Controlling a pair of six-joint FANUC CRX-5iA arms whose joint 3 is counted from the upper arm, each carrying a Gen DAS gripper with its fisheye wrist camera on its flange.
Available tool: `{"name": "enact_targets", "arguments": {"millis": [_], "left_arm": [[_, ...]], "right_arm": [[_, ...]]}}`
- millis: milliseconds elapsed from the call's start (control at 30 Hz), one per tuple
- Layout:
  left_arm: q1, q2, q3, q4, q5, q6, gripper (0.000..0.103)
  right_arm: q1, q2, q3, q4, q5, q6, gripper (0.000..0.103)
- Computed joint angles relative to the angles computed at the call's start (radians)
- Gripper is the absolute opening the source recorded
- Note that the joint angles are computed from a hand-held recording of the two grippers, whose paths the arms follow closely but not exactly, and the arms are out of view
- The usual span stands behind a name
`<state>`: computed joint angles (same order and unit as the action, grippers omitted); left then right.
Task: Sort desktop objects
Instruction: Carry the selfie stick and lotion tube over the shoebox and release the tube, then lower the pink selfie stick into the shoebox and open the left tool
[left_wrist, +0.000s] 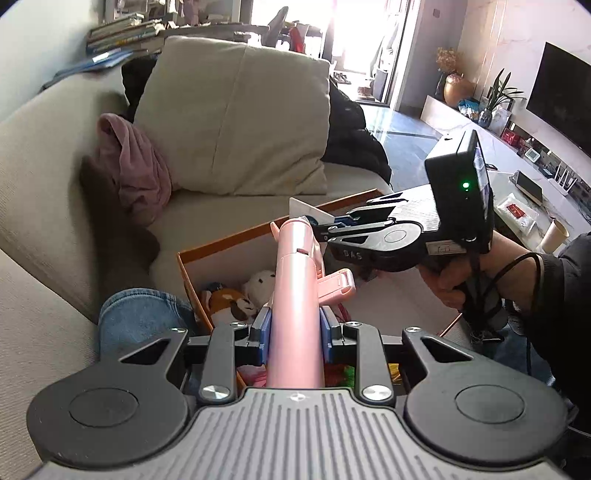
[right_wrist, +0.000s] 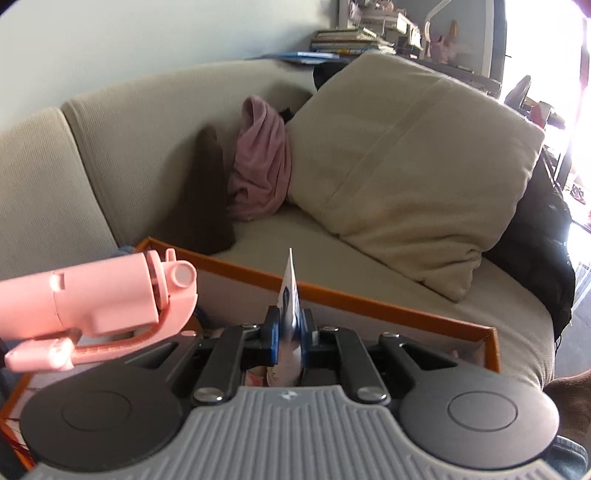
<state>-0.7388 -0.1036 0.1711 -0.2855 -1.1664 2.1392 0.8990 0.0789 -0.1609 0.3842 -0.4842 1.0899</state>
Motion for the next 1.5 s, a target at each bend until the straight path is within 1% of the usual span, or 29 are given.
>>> {"name": "enact_targets", "arguments": {"millis": [67,133,167,200,233,267,300,367,400,533,600,700,767,833,967,1033,1167,1333,1433,1500], "left_arm": [[0.009,0.0,-0.008,0.011,0.01,-0.011,0.03],[0.015,0.001,-0.013,0.019,0.016,-0.022,0.03],[0.017,0.003,-0.013,0.022,0.019,-0.028,0.03],[0.018,0.005,-0.013,0.027,0.021,-0.037,0.03],[0.019,0.008,-0.011,0.033,0.023,-0.051,0.03],[0.02,0.013,-0.01,0.04,0.025,-0.066,0.03],[0.021,0.018,-0.007,0.047,0.028,-0.085,0.03],[0.014,0.037,0.009,0.061,0.029,-0.13,0.03],[0.011,0.049,0.018,0.07,0.031,-0.157,0.03],[0.003,0.103,0.057,0.122,0.046,-0.266,0.03],[0.004,0.135,0.075,0.165,0.056,-0.328,0.03],[0.017,0.186,0.099,0.252,0.06,-0.433,0.03],[0.024,0.232,0.128,0.296,0.04,-0.472,0.03],[0.021,0.279,0.167,0.297,0.012,-0.49,0.03],[0.04,0.342,0.194,0.342,-0.004,-0.544,0.03],[0.051,0.377,0.22,0.357,-0.029,-0.553,0.03],[0.07,0.43,0.253,0.393,-0.063,-0.628,0.03],[0.076,0.469,0.277,0.385,-0.092,-0.641,0.03],[0.079,0.503,0.313,0.389,-0.148,-0.647,0.03],[0.078,0.523,0.337,0.383,-0.181,-0.629,0.031]], "right_arm": [[-0.003,0.019,0.03,-0.053,-0.029,0.057,0.013],[0.0,0.035,0.046,-0.056,-0.059,0.066,0.014],[-0.001,0.036,0.046,-0.056,-0.058,0.063,0.014],[-0.003,0.031,0.045,-0.061,-0.058,0.058,0.017],[-0.006,0.024,0.049,-0.08,-0.063,0.061,0.022],[-0.011,0.014,0.055,-0.109,-0.067,0.07,0.031],[-0.015,-0.001,0.053,-0.128,-0.065,0.068,0.032],[-0.016,-0.045,0.028,-0.122,-0.063,0.04,0.032],[-0.017,-0.066,0.015,-0.107,-0.073,0.025,0.032],[-0.013,-0.174,-0.115,0.138,-0.101,-0.226,0.032],[-0.026,-0.229,-0.164,0.172,-0.108,-0.302,0.032],[-0.044,-0.307,-0.225,0.18,-0.129,-0.388,0.032],[-0.047,-0.344,-0.268,0.207,-0.147,-0.449,0.032],[-0.048,-0.367,-0.301,0.227,-0.156,-0.497,0.032],[-0.063,-0.391,-0.355,0.233,-0.125,-0.597,0.032],[-0.067,-0.393,-0.37,0.225,-0.107,-0.626,0.032],[-0.07,-0.404,-0.388,0.196,-0.088,-0.635,0.032],[-0.072,-0.418,-0.413,0.21,-0.071,-0.661,0.033],[-0.07,-0.424,-0.417,0.198,-0.07,-0.664,0.033],[-0.068,-0.427,-0.421,0.198,-0.07,-0.67,0.033]]}}
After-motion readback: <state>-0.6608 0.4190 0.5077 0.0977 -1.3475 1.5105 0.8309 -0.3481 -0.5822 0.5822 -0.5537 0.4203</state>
